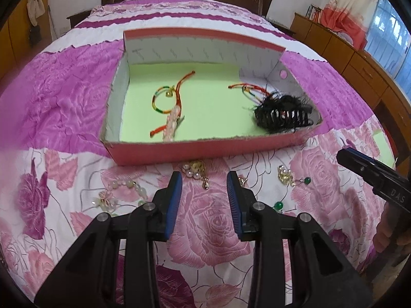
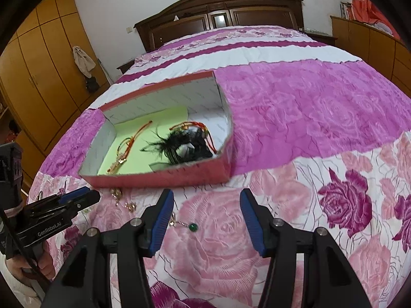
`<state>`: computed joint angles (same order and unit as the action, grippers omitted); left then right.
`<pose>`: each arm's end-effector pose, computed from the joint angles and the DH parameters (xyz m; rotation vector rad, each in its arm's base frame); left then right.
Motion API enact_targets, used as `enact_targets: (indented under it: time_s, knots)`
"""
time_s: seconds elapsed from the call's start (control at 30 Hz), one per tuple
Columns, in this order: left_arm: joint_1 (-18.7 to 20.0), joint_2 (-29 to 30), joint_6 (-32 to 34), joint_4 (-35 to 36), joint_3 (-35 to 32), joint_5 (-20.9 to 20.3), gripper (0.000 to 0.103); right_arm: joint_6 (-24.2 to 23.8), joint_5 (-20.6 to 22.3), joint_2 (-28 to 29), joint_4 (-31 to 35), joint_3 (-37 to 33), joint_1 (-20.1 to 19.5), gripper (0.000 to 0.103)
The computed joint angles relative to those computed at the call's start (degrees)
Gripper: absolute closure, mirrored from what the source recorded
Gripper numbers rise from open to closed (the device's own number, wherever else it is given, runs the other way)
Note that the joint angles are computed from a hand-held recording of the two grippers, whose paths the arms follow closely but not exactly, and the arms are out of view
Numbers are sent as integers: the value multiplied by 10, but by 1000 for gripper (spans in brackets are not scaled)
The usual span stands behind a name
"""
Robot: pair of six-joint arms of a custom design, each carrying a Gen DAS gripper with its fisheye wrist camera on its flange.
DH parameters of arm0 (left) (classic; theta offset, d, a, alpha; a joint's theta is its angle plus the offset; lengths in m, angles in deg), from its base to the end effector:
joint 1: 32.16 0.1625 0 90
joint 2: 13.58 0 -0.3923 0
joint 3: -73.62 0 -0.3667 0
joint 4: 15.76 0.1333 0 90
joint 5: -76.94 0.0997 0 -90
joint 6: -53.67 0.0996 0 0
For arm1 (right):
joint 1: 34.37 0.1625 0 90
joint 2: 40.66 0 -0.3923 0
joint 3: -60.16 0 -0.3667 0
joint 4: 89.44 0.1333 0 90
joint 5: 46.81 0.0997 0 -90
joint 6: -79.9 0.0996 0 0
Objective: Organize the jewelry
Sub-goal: 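Open both tools in the box and withdraw them toward the jewelry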
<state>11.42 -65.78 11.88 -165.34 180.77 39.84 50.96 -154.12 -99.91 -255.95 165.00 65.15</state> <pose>-0.2556 -0.5369 0.1204 0.0483 2.3813 -0.8936 0.2001 -0.5663 0.2073 0.7766 -2.5692 0.6622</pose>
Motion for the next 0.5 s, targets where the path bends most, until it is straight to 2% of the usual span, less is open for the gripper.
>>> enact_targets:
  time_s: [0.5]
  knots:
    - [25, 36, -5, -9, -21, 0, 76, 4, 4, -4, 7, 15, -24, 46]
